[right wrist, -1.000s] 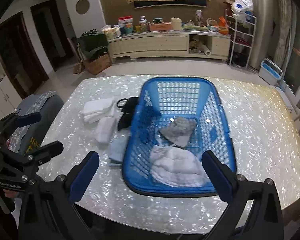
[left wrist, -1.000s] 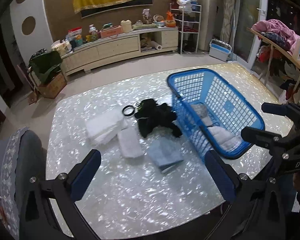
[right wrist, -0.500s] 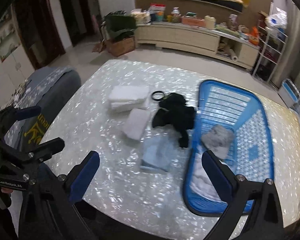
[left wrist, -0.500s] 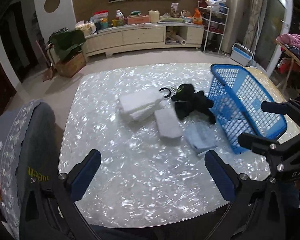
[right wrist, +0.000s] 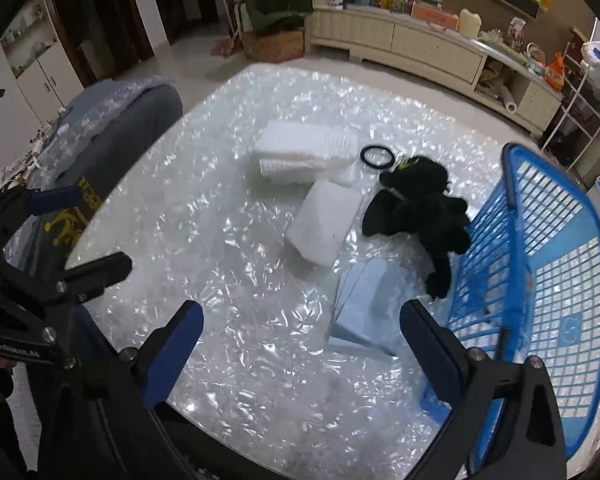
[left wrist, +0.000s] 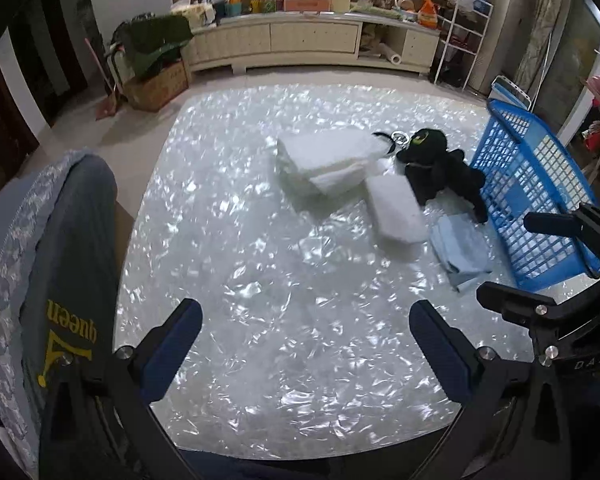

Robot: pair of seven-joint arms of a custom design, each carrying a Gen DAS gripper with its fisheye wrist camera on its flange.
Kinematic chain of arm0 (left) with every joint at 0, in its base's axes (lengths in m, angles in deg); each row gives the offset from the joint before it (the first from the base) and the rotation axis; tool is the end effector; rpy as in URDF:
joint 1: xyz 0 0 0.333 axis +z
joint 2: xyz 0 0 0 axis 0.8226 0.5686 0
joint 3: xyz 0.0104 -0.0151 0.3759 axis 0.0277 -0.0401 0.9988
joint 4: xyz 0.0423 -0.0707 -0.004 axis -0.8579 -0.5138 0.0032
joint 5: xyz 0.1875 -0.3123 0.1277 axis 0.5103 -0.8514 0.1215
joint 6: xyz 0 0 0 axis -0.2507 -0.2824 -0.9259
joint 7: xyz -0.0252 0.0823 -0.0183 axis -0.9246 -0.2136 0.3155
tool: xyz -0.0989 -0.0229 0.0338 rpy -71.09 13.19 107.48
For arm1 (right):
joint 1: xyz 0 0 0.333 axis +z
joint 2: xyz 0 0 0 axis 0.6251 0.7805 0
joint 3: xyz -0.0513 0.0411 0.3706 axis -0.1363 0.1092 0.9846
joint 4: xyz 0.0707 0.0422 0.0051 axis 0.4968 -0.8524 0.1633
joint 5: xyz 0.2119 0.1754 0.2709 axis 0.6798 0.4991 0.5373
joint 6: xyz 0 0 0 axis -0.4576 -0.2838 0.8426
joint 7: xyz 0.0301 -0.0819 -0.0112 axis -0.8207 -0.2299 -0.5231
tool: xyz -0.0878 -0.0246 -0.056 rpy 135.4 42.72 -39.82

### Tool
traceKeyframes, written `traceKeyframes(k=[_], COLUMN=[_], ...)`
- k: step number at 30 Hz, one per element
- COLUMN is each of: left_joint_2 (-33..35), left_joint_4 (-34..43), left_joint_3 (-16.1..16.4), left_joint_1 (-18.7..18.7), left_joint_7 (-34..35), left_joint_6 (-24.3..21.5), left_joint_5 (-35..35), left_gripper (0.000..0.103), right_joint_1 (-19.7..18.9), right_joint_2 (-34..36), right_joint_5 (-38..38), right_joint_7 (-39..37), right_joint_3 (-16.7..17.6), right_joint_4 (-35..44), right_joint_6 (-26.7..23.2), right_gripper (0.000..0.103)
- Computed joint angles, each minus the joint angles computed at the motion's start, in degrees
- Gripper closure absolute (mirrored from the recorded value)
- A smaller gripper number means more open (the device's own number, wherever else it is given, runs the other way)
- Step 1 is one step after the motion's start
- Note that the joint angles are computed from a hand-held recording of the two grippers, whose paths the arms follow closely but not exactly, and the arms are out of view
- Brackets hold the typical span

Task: Organize soft objects
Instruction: 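Reach down and grasp the light blue cloth with the right tool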

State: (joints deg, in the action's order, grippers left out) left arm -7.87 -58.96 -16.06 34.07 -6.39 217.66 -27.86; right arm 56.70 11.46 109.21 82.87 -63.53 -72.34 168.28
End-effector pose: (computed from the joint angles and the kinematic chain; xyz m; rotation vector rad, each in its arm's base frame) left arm 0.3580 -0.3181 0.4151 -2.2409 1.4990 -0.4243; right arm 0.4916 0.2029 0.4229 -2.5931 0.8841 -0.1170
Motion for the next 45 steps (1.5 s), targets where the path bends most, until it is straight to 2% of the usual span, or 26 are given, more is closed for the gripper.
traceKeyframes(k=[7, 15, 18, 20, 23, 27, 30, 34, 37, 38, 40, 45], left_joint_2=[2.77, 7.44, 8.82, 9.57, 10.29, 10.52, 10.48, 10.64, 10.51, 10.43, 10.25, 9.63], left_joint_4=[-1.44, -1.16, -0.86, -0.57, -0.29, -0.60, -0.85, -0.68, -0.76, -0.80, -0.95, -1.31], left_joint_3=[1.48, 3.95, 4.86, 5.36, 6.04, 6.74, 7.02, 7.15, 7.18, 7.20, 7.25, 7.09], left_joint_1=[0.99, 1.03, 0.80, 0.53, 0.17, -0.10, -0.19, -0.27, -0.32, -0.34, -0.34, -0.11], left_joint_7=[-0.60, -1.27, -1.21, -0.86, -0.48, -0.88, -1.60, -1.90, -1.96, -2.19, -3.00, -4.27], left_joint_6=[5.28, 10.80, 12.47, 12.93, 13.54, 14.33, 14.75, 14.75, 14.85, 14.98, 15.35, 15.71], left_joint_5=[0.65, 2.91, 3.59, 3.74, 3.79, 3.91, 4.20, 4.51, 4.69, 4.98, 5.68, 6.55], left_gripper=[0.000, 0.000, 0.000, 0.000, 0.000, 0.000, 0.000, 0.000, 0.000, 0.000, 0.000, 0.000], right_joint_1=[0.10, -0.55, -0.96, -0.86, -0.83, -1.40, -1.80, -2.49, -2.70, -2.75, -2.68, -2.03], right_joint_2=[3.92, 9.09, 10.46, 11.60, 13.12, 13.37, 13.05, 12.63, 12.42, 12.34, 12.01, 11.46], right_joint_5=[-7.43, -14.02, -15.74, -17.69, -20.24, -21.41, -21.75, -21.97, -22.32, -22.35, -22.93, -24.37], right_joint_7=[6.87, 13.11, 14.89, 16.59, 19.16, 19.58, 19.42, 19.47, 19.17, 19.04, 18.73, 19.64], right_joint_3=[0.24, 0.23, 0.31, 0.10, -0.22, 0.30, 0.58, 0.31, 0.27, 0.31, 0.21, 0.05], right_joint_4=[1.21, 3.26, 3.58, 4.15, 5.01, 4.65, 4.24, 3.97, 3.86, 3.85, 3.64, 2.84], right_joint_6=[0.50, 0.84, 1.29, 1.21, 0.51, 1.91, 2.24, 2.02, 1.89, 1.78, 1.86, 2.30], right_gripper=[0.004, 0.009, 0.013, 0.022, 0.029, 0.031, 0.037, 0.051, 0.055, 0.067, 0.084, 0.090])
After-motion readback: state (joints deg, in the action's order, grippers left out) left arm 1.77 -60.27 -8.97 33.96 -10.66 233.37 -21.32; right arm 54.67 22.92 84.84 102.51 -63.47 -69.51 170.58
